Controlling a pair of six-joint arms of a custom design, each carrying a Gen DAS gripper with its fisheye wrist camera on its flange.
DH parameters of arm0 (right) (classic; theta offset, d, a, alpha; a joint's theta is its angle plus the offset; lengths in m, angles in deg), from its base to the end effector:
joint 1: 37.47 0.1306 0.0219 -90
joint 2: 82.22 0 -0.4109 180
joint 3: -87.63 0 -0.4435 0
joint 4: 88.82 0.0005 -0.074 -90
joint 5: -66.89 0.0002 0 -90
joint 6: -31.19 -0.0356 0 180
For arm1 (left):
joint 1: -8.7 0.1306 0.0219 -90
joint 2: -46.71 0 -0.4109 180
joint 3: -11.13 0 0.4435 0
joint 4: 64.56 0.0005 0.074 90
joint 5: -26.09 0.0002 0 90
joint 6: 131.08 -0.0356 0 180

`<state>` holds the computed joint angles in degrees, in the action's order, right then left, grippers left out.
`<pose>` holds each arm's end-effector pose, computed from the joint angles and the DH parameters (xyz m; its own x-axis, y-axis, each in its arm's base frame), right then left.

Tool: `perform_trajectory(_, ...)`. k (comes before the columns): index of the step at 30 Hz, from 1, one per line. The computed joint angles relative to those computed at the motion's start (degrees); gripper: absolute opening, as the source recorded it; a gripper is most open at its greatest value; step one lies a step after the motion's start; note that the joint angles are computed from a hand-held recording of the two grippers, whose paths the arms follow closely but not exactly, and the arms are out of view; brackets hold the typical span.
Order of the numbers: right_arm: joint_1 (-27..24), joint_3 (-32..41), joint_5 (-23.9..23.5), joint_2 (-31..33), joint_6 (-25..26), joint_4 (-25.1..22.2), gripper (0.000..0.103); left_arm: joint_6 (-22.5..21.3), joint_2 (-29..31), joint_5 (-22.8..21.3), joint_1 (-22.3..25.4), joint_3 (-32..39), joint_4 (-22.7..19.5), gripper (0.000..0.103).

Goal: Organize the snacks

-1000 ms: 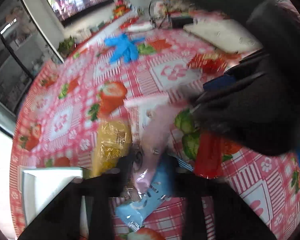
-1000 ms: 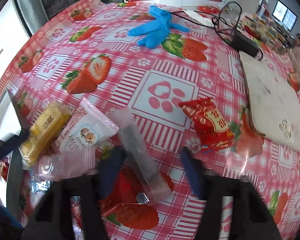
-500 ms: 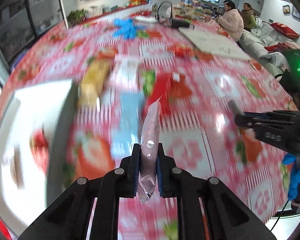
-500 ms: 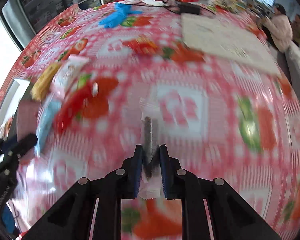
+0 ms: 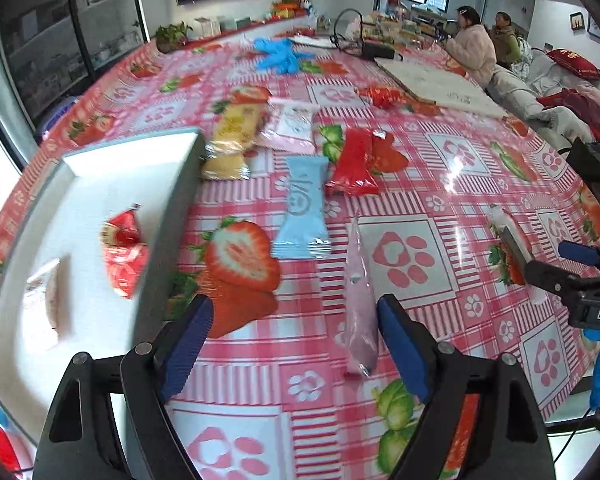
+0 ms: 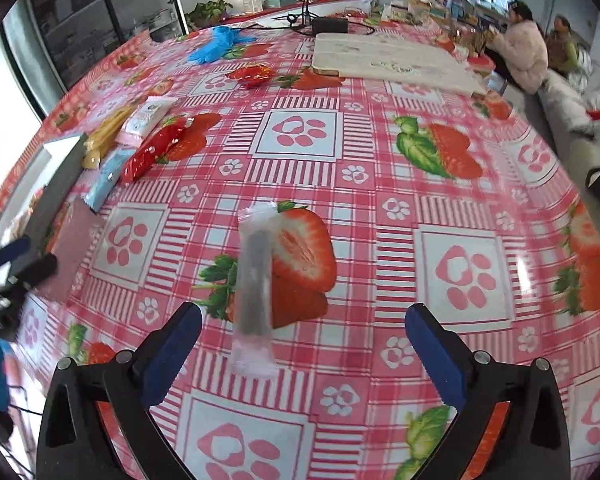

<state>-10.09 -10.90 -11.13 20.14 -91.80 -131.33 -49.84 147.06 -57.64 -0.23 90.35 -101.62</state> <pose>0.5122 0.2564 0.2764 -0.8660 0.1513 -0.4766 0.1242 0.9883 0.0881 0.5593 -0.0923 0.2819 -0.7975 0.2786 -0.5351 0.3366 0.9416 -0.0115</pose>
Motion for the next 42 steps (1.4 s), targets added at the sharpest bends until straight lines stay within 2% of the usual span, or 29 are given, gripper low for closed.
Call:
perform_trajectory(5, 0.4, 3.1, 0.0, 3.3, 0.2, 0.0, 0.102, 3.5, 2.3, -0.7, -1.5, 0.8, -0.2, 0.087)
perform_trajectory(6, 0.6, 3.4, 0.0, 4.1, 0.0, -0.3, 0.102, 3.7, 2.2, -2.4, -2.1, 0.0, 1.8, 0.087)
perform_trajectory(8, 1.7, 4.1, 4.2, 5.4, 1.2, -0.8, 0.103, 3.1, 2.0, -2.8, -2.6, -0.8, 3.7, 0.091)
perform_trajectory(10, 2.0, 2.4, 5.4, 4.8, 1.4, 2.6, 0.103, 3.1, 2.3, -2.2, -2.7, -1.1, 4.5, 0.103)
perform_trajectory(16, 2.6, -0.9, 8.0, 3.4, 3.0, 8.9, 0.103, 3.5, 1.1, -2.4, -2.8, -3.9, 9.6, 0.103)
perform_trajectory(42, 2.8, -1.3, 8.5, 3.1, 3.0, 9.5, 0.103, 3.9, 1.1, -2.5, -2.8, -4.2, 10.5, 0.103)
